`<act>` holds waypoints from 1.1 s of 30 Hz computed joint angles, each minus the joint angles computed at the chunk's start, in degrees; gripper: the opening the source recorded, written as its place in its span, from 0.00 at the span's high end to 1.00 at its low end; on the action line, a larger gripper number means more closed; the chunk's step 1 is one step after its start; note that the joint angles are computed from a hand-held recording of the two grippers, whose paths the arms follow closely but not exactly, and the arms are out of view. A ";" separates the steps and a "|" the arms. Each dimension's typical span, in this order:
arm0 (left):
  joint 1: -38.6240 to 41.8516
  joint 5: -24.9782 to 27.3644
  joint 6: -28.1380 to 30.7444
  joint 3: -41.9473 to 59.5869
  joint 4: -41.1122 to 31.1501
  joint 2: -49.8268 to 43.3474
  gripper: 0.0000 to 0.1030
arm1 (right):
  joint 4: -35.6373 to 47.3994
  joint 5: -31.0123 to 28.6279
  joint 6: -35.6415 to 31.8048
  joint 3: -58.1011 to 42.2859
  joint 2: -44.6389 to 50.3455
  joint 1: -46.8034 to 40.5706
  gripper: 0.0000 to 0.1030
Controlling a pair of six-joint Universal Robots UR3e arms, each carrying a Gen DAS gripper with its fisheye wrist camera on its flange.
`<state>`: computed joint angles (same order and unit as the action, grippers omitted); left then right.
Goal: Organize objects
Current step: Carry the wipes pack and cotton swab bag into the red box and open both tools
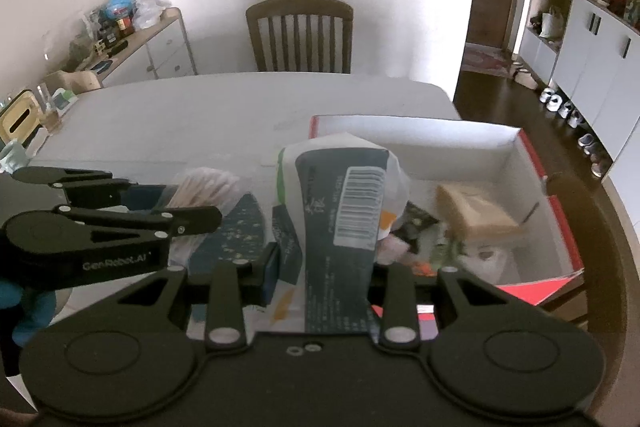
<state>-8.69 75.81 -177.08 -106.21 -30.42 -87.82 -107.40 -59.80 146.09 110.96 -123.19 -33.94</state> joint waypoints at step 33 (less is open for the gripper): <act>-19.48 21.03 -2.47 75.05 -26.12 -56.60 0.65 | -17.72 0.74 -9.13 -3.51 26.70 -9.04 0.67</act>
